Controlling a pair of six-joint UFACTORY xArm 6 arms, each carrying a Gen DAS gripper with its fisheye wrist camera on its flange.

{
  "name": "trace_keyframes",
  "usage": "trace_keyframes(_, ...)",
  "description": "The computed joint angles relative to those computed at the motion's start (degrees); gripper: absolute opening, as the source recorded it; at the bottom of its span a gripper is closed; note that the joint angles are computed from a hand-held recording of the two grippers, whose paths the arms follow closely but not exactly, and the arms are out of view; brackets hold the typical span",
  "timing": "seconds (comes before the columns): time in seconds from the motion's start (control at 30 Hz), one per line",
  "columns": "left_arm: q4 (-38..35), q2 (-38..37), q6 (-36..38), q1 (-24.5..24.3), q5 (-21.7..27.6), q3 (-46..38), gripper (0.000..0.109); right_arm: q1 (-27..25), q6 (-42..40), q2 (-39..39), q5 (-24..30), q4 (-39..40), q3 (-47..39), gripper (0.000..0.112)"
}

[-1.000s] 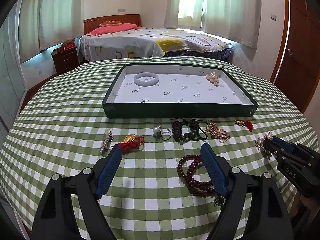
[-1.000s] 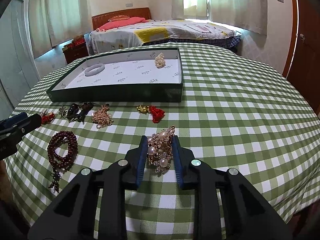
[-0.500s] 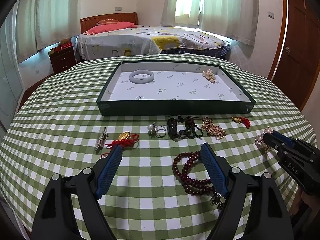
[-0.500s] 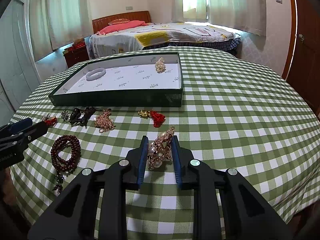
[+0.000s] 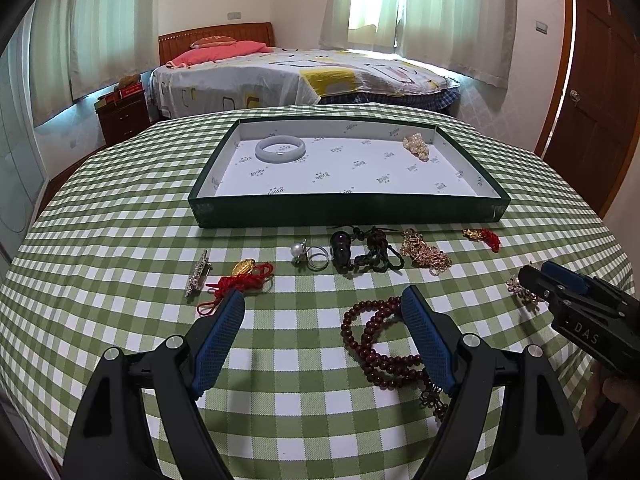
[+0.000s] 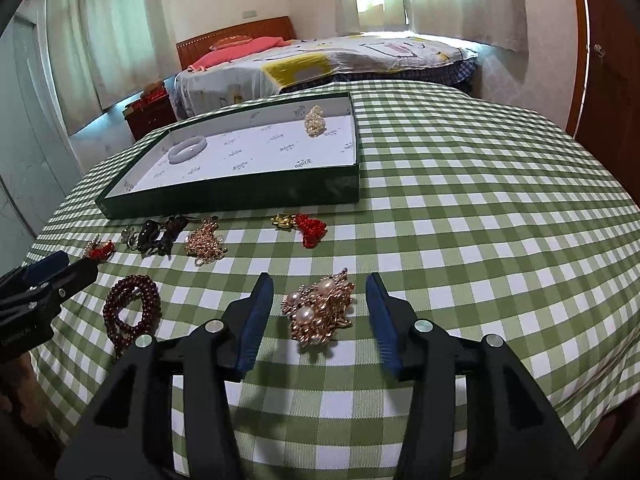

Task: Organize jewelry
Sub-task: 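Grasp the pearl-and-gold brooch with the right gripper and lift it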

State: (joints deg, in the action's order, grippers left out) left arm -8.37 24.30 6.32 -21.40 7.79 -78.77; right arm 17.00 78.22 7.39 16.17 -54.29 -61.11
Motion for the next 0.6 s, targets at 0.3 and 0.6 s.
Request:
trace_keyframes(0.3, -0.01, 0.11, 0.07, 0.0, 0.22, -0.11, 0.078, 1.02, -4.93, 2.26, 1.14, 2.87, -1.93, 0.049)
trace_keyframes(0.6, -0.36, 0.24, 0.6, -0.09, 0.37, -0.19, 0.078, 1.24, -4.6, 1.72, 1.3, 1.97, -1.5, 0.032)
